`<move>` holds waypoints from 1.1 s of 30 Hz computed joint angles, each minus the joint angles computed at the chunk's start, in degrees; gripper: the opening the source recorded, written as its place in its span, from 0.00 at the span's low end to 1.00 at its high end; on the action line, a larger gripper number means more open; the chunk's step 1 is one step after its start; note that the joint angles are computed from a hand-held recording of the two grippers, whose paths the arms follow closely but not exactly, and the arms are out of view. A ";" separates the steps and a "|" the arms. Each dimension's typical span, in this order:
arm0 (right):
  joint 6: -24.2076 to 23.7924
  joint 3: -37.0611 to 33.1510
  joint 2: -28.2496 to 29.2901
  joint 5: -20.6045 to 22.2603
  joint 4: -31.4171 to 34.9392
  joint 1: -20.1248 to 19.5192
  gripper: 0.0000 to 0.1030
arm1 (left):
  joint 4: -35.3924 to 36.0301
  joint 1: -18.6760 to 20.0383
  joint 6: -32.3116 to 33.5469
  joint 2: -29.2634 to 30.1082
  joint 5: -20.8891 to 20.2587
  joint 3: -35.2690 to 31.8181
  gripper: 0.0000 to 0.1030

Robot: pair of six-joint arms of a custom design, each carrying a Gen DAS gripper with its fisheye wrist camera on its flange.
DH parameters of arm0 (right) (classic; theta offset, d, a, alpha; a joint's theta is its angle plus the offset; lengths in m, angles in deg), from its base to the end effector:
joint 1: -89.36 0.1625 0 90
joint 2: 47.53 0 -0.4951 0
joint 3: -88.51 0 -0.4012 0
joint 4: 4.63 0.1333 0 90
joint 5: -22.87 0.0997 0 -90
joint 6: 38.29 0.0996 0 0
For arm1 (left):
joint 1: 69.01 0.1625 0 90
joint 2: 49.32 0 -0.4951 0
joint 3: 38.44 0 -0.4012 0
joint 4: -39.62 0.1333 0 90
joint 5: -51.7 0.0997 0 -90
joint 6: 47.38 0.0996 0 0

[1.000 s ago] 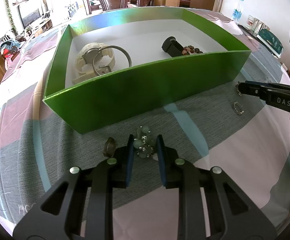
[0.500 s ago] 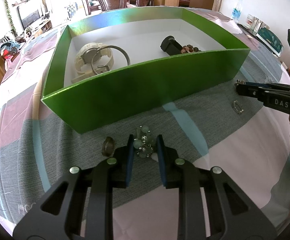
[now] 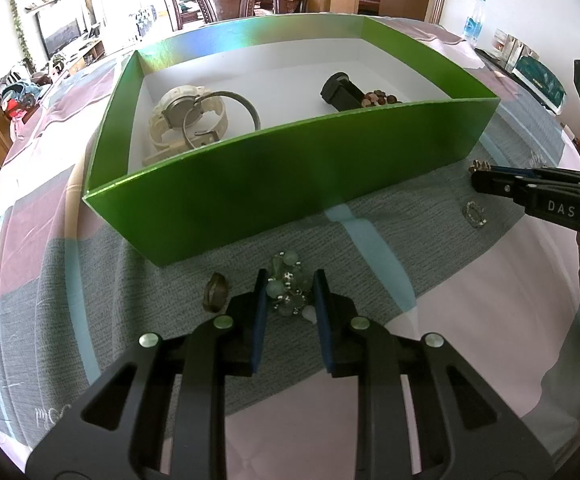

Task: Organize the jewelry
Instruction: 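Carry the crystal charm into the box with the left tool while the right drops the brooch in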

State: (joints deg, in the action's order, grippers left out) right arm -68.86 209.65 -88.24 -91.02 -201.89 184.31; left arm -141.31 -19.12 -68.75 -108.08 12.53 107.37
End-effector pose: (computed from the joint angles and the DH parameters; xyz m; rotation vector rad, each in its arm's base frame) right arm 0.1420 -0.5619 0.0535 0.6670 -2.5118 0.4819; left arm -0.0846 -0.4271 0.1291 0.3431 2.3098 -0.6350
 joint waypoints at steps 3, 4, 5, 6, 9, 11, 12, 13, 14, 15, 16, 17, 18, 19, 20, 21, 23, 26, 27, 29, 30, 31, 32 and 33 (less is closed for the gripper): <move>0.01 0.08 -0.01 0.06 -0.26 0.02 0.23 | -0.24 -0.29 -0.29 -0.26 0.26 0.16 0.22; 0.06 0.20 -0.08 0.18 -0.44 0.02 0.23 | -0.56 -0.47 -0.38 -0.43 0.37 0.29 0.22; 0.00 0.35 -0.16 0.44 -0.79 0.03 0.23 | -0.72 -0.74 -0.59 -0.62 0.49 0.44 0.22; -0.17 0.53 -0.21 0.70 -1.29 0.05 0.23 | -1.18 -1.06 -0.67 -0.86 0.71 0.68 0.22; -0.58 1.09 -0.45 1.44 -2.59 0.08 0.23 | -1.88 -1.98 -1.29 -1.50 1.67 1.32 0.21; -0.81 1.33 -0.71 1.82 -3.16 0.14 0.23 | -1.82 -2.78 -2.00 -2.21 2.41 1.64 0.21; -0.80 1.43 -0.92 2.10 -3.24 0.14 0.23 | -1.94 -3.30 -2.19 -2.70 2.72 1.90 0.21; -0.75 1.58 -1.15 2.43 -3.32 0.11 0.23 | -2.22 -3.85 -2.26 -3.08 2.98 2.14 0.21; -0.67 1.79 -1.48 2.96 -3.53 0.07 0.23 | -2.39 -4.47 -2.50 -3.49 3.25 2.46 0.21; -0.64 1.98 -1.75 3.40 -3.79 0.03 0.23 | -2.52 -5.20 -2.77 -4.08 3.54 2.77 0.21; -0.60 2.20 -2.02 3.78 -4.01 0.03 0.23 | -2.38 -5.69 -2.99 -4.67 3.69 2.94 0.21; -0.53 2.40 -2.32 4.26 -4.12 0.02 0.23 | -2.21 -6.21 -3.33 -5.21 3.83 3.12 0.21; -0.40 2.61 -2.77 5.09 -4.06 -0.08 0.23 | -1.85 -6.71 -3.65 -5.77 3.98 3.20 0.21; -0.25 2.76 -3.16 5.70 -3.87 -0.16 0.23 | -1.59 -7.12 -3.91 -6.16 4.19 3.27 0.21; 0.14 3.01 -3.82 6.74 -3.40 -0.29 0.23 | -0.92 -7.54 -4.34 -6.72 4.41 3.23 0.21; 0.72 3.24 -4.60 7.92 -2.76 -0.45 0.23 | -0.36 -7.68 -4.58 -7.08 4.57 3.09 0.21; 1.68 3.68 -5.92 9.75 -1.98 -0.62 0.23 | 1.82 -8.13 -5.56 -8.17 5.07 2.58 0.21; 2.02 4.30 -7.33 10.97 -2.20 -0.40 0.23 | 4.25 -8.73 -6.50 -9.18 6.20 1.95 0.21; 2.06 4.46 -7.74 11.28 -2.24 -0.28 0.23 | 5.37 -9.07 -6.88 -9.77 6.60 1.71 0.21; 1.88 4.54 -8.24 11.60 -2.10 -0.07 0.23 | 7.06 -9.79 -7.25 -10.52 7.41 1.19 0.21; 1.67 4.59 -8.32 11.53 -2.33 0.05 0.23 | 7.20 -10.01 -7.27 -10.57 7.70 1.16 0.21; 1.33 4.60 -8.26 11.37 -2.64 0.12 0.23 | 7.34 -10.24 -7.25 -10.66 7.99 1.13 0.21; 0.73 4.52 -7.93 10.68 -2.83 0.24 0.24 | 7.38 -10.41 -7.24 -10.68 8.14 1.04 0.21; 0.29 4.22 -7.38 9.64 -2.53 0.34 0.26 | 7.16 -10.50 -7.18 -10.60 8.12 1.02 0.21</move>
